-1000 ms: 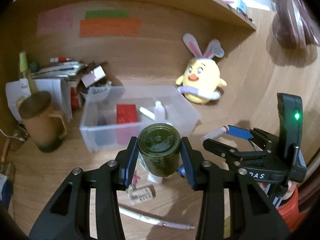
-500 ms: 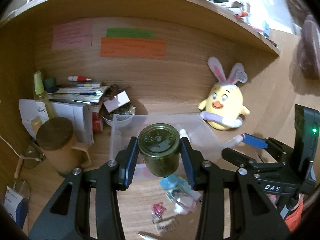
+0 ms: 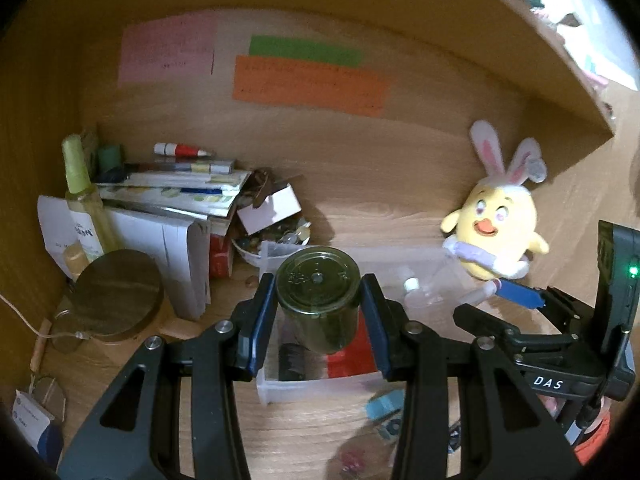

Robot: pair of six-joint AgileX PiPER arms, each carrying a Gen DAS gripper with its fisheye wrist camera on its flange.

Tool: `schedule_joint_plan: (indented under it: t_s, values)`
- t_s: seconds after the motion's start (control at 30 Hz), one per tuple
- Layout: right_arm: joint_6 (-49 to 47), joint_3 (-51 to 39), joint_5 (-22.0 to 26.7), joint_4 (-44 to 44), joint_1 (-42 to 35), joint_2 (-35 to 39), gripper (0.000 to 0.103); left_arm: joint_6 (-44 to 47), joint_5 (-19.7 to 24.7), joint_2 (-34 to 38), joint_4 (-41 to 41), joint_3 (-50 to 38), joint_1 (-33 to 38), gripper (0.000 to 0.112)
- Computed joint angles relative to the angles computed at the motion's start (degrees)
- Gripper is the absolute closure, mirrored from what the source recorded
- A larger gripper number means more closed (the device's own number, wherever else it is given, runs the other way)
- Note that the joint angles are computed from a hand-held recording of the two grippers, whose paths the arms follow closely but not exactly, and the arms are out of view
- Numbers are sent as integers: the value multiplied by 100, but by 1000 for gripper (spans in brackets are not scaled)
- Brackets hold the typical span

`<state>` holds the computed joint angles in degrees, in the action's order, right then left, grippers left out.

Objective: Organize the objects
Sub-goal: 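Carry the jar and lip balm tube into the clear bin and release both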

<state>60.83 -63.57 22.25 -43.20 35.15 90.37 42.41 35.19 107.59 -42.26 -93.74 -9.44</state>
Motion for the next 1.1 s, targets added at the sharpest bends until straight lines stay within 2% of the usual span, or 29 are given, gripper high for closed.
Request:
schedule_joint_plan:
  t_s: [0.1,0.4,0.6,0.73,0.9,1.1]
  values:
    - [-905,-211,-107,933,-205,335,21,-257,76,270,274,-246,-64,70]
    - [-1650,-522,76,1596,-293,865,21,-790,413,854,870,-830,-269,70]
    - [-1825,-712,197,1728,-273,1056,21,-1416,698,1239,1373,-1364,-422,70]
    - [-1857,-765,225,1784,-282,1116,21,-1525,825,1367,1415,-1561,-496,70]
    - [-1932,-771,268,1831,-294,1082,20,-1454,779,1259,1466,-1454,-579,70]
    - [-1453,-722,390,1257,-161,940,20,-1317,793,1068,1391,-1270,-552,65]
